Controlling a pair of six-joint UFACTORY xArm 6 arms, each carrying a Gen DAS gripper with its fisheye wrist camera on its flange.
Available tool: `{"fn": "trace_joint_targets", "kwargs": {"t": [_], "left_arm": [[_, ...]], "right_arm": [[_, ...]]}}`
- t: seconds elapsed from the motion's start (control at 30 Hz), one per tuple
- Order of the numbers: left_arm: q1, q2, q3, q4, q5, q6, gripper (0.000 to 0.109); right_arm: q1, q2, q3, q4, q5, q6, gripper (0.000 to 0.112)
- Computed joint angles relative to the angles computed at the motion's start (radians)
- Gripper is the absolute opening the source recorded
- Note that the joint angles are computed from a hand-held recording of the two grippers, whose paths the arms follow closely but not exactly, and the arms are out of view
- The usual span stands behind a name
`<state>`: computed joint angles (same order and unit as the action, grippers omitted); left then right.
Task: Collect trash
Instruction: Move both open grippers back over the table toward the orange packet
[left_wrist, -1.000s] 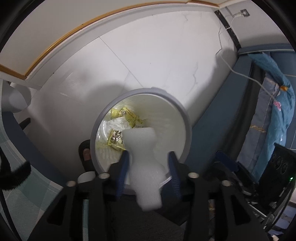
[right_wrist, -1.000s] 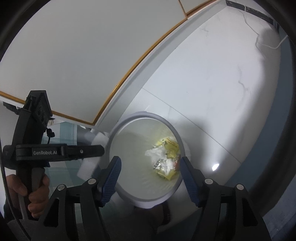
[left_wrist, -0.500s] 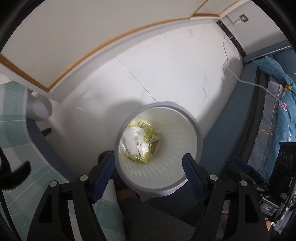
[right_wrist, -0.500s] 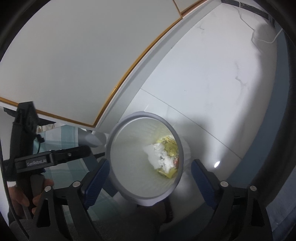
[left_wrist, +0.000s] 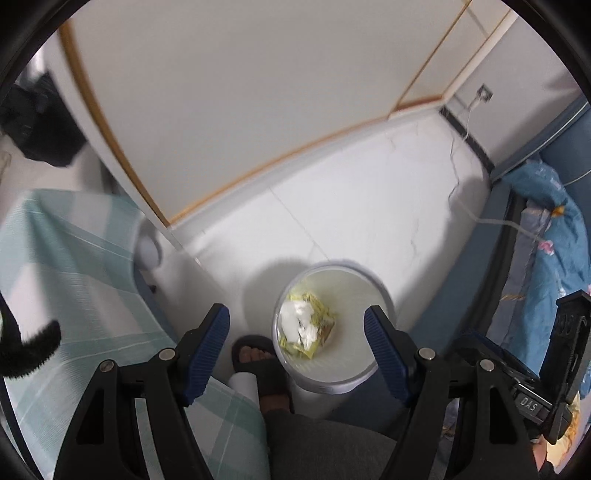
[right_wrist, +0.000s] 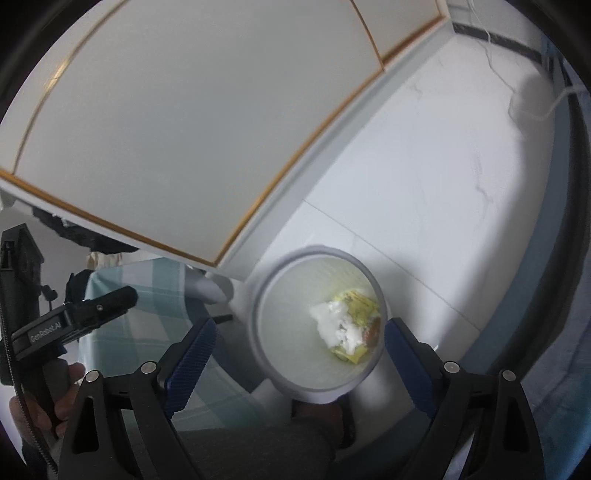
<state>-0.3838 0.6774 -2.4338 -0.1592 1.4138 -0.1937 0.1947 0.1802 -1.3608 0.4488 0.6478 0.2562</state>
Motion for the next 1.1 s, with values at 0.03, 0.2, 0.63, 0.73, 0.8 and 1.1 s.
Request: {"fn": "trace_joint_targets", "kwargs": {"t": [0.03, 0.2, 0.63, 0.73, 0.8, 1.1], "left_arm": [[0.000, -0.049, 0.065, 0.008, -0.038, -0.005, 0.072], [0.011, -0.276, 0.331, 0.062, -0.218, -0.039, 0.072], [0.147, -0.741, 0.828, 0.185, -0.509, -0.153, 0.080], [0.192, -0.827, 0.920, 0.230, -0.553, -0.204, 0.084], [0.223, -0.873, 0.971, 0.256, -0.577, -0.240, 0.085], [0.394, -1.009, 1.129, 0.309, -0.609, -0.318, 0.086]], "right_arm": [[0.008, -0.018, 0.002, -0.021, -0.010, 0.008, 0.093], [0.049, -0.075, -0.014, -0.105, -0.054, 0.042, 0.093], [0.258, -0.115, -0.161, -0.217, -0.223, -0.011, 0.100], [0.319, -0.084, -0.217, -0.216, -0.259, -0.043, 0.102], [0.357, -0.053, -0.265, -0.178, -0.271, -0.092, 0.103], [0.503, 0.102, -0.474, -0.225, -0.247, -0.132, 0.103]]}}
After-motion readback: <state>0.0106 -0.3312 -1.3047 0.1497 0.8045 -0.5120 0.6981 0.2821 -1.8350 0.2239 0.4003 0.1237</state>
